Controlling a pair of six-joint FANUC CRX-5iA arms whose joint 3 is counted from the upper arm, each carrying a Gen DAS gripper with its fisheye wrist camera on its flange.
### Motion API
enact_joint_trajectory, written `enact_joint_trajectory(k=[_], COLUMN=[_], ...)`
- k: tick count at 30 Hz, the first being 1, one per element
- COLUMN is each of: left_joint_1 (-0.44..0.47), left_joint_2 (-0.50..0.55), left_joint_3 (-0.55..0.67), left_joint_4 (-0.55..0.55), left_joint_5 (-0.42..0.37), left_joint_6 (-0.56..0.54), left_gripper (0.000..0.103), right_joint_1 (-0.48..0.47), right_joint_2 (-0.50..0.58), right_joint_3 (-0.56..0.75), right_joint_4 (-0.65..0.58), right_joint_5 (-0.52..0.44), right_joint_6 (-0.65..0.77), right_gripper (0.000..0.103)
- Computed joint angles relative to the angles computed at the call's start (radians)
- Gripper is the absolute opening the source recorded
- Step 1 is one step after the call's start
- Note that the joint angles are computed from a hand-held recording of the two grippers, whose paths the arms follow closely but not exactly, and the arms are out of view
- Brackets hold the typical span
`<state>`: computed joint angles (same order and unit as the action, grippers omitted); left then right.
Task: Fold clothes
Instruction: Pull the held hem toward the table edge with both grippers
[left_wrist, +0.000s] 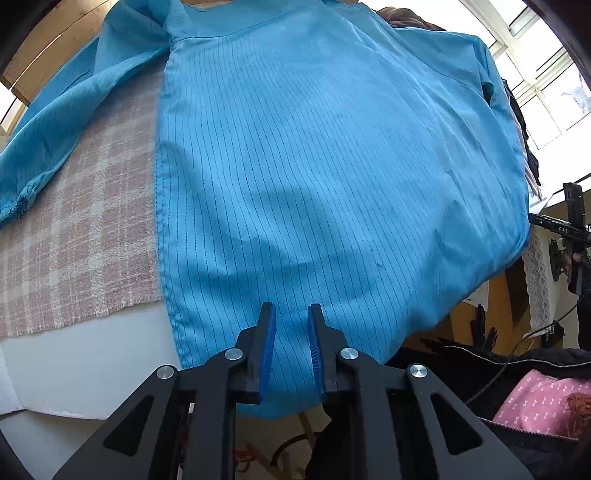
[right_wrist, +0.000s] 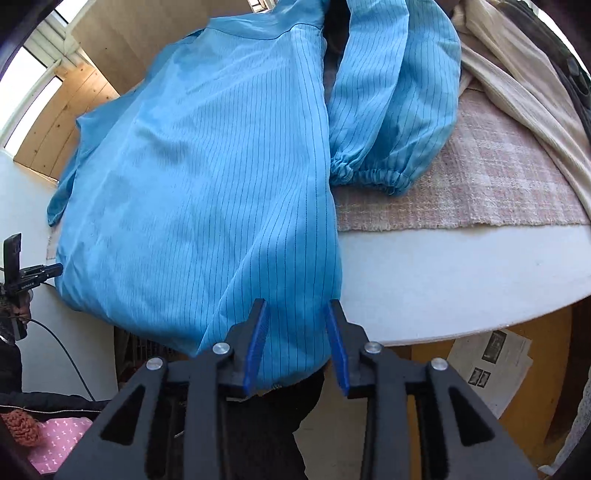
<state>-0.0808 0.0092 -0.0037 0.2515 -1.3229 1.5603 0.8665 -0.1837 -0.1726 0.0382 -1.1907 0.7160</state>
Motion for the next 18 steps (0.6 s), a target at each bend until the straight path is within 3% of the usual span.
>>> enact_joint_trajectory(k=[1,3,6,10,13,16,18], left_joint_1=[0.000,-0.001,-0.004,0.003,0.012,0.045,0.034], left_joint_2=[0.001,0.001,-0.008,-0.027,-0.068,-0.123,-0.129], left_joint_3=[0.001,0.001,-0.012,-0.034,-0.045,-0.055,-0.004], left_joint_4=[-0.001,-0.004,-0.003,0.001,-0.027,-0.053,-0.160], left_joint_5=[0.000,0.001,0.017,0.037,0.068,0.098,0.067], left_joint_6=[0.001,0.001,-0.004,0.004,0.040,0.100,0.172], left_gripper=[0.017,0.017,0.017,0.017,0.017,0.017,0.018], right_joint_1=[-0.002,0.000,0.021,0.033,0.070,0.115,0.113], right_joint_2=[0.005,0.021,0.049,0.092,0.141,0.232,0.333], right_joint_3=[0.003,0.018,0.050,0.107,0.202,0.357,0.510], right_joint_4=[-0.011,-0.028,-0.007,0.078,0.177,0.230,0.173], right_joint_5=[0.010,0.002,-0.090,-0.244,-0.339,-0.349,-0.343], right_joint_6=[0.022,0.059,0.083,0.010,-0.019,0.087,0.203], right_gripper=[0.031,0.001,0.001,0.003,0.015,0.018,0.024])
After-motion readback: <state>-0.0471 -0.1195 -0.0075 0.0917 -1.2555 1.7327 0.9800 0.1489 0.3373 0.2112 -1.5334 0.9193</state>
